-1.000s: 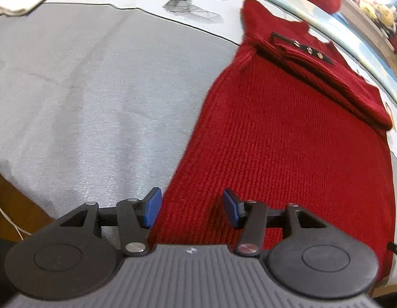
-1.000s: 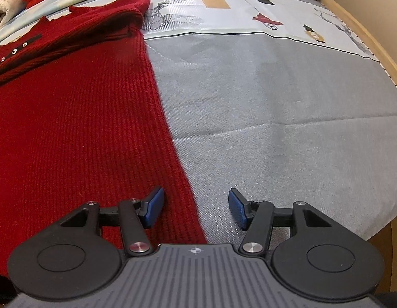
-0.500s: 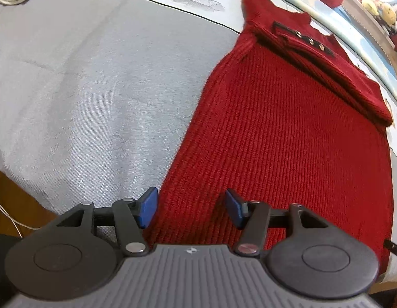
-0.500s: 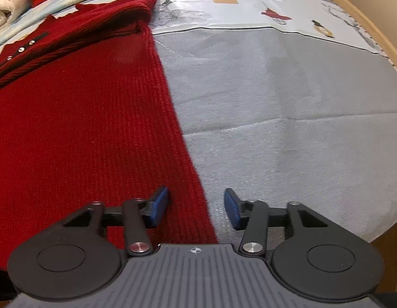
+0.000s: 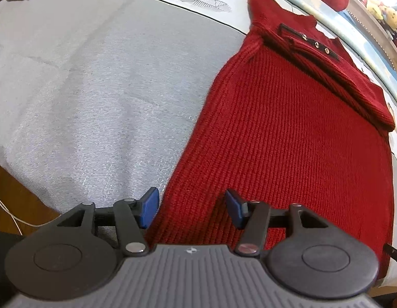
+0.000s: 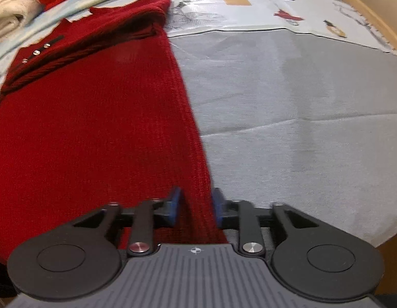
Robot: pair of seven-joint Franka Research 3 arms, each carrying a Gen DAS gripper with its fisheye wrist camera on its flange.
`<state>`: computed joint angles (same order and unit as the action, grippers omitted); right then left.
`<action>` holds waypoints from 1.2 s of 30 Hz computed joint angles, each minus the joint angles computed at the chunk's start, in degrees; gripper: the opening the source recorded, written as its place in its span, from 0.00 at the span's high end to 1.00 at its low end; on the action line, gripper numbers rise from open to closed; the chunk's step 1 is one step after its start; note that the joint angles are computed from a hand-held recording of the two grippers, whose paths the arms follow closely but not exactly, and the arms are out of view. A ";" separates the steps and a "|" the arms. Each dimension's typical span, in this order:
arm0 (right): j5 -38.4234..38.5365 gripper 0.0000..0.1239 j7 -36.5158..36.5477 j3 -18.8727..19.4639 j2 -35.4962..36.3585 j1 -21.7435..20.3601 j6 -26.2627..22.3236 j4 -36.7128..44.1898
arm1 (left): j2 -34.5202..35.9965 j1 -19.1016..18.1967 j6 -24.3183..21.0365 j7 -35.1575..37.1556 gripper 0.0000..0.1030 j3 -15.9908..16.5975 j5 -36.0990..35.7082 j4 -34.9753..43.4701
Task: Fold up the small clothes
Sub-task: 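Move both open tools to the sweater hem edge, then grasp the sweater hem with the left tool while the right tool grasps beside it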
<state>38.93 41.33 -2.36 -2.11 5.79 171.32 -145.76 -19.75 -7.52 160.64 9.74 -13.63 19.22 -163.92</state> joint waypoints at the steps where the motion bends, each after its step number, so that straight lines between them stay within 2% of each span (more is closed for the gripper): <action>1: -1.13 0.66 0.97 0.07 0.05 -0.15 0.24 -0.16 | 0.33 -0.42 -0.61 0.77 0.40 0.29 -0.33 0.35; 3: -3.21 0.63 2.75 0.16 0.32 -0.40 0.79 -0.31 | 1.39 -0.92 -1.77 2.37 0.40 0.38 -0.25 1.38; 6: -3.72 0.64 2.55 0.16 0.40 -0.40 0.42 -0.26 | 2.28 -1.27 -2.42 3.89 0.44 0.21 0.41 2.32; 7: -2.79 0.64 1.34 0.05 0.29 -0.30 -0.37 -0.11 | 2.29 -1.22 -2.22 3.92 0.53 0.06 0.76 2.32; 8: -1.02 0.72 -0.69 -0.12 0.19 -0.15 -1.67 0.22 | 2.22 -1.06 -1.85 3.75 0.66 -0.13 1.21 2.23; 9: 2.14 0.82 -4.15 -0.34 -0.10 0.12 -3.06 0.51 | 1.97 -0.81 -1.15 3.45 0.72 -0.33 1.83 1.94; 10: 4.08 0.87 -6.33 -0.27 -0.39 0.40 -2.58 0.32 | 1.59 -0.43 -0.20 3.02 0.85 -0.68 2.72 1.58; 11: 6.82 0.91 -8.64 -0.34 -0.64 0.72 -1.99 0.30 | 1.19 0.06 0.54 2.52 0.89 -1.18 3.83 1.35; 14: 21.52 0.92 -18.52 -1.94 -1.97 1.15 -5.49 2.10 | -0.30 0.84 3.65 0.98 0.90 -1.59 5.32 -0.17; 17: 24.66 0.92 -19.38 -2.15 -2.47 0.27 -7.03 2.64 | -1.30 0.46 6.42 0.81 0.89 -0.19 3.39 -1.83; 19: 23.04 0.91 -17.74 -1.93 -2.37 -0.34 -7.76 2.53 | -1.21 -0.70 7.25 2.01 0.87 1.35 0.83 -2.39; 22: 15.50 0.87 -10.76 -1.72 -1.48 -1.72 -10.54 2.87 | -0.46 -2.84 5.83 5.53 0.63 2.77 -2.36 -1.94; 25: 9.00 0.83 -4.97 -1.00 -1.49 -2.13 -9.21 1.97 | 0.05 -3.35 2.90 7.39 0.63 2.11 -3.72 -1.09; 29: 3.08 0.81 -0.93 -1.02 -2.32 -2.46 -9.82 0.80 | -1.66 -4.32 2.02 8.11 0.63 2.75 -6.77 -2.71; 32: -0.29 0.78 0.70 -1.26 -2.21 -2.72 -10.90 0.62 | -2.53 -5.11 2.77 9.98 0.63 3.48 -8.35 -3.95; 36: -0.51 0.78 -0.11 -1.36 -2.37 -2.40 -10.14 0.23 | -3.16 -5.80 2.54 12.41 0.67 3.05 -8.84 -4.39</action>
<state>38.42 41.22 -3.72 -4.48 3.39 161.17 -145.53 -22.90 -13.32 163.18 22.15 -10.58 10.38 -168.31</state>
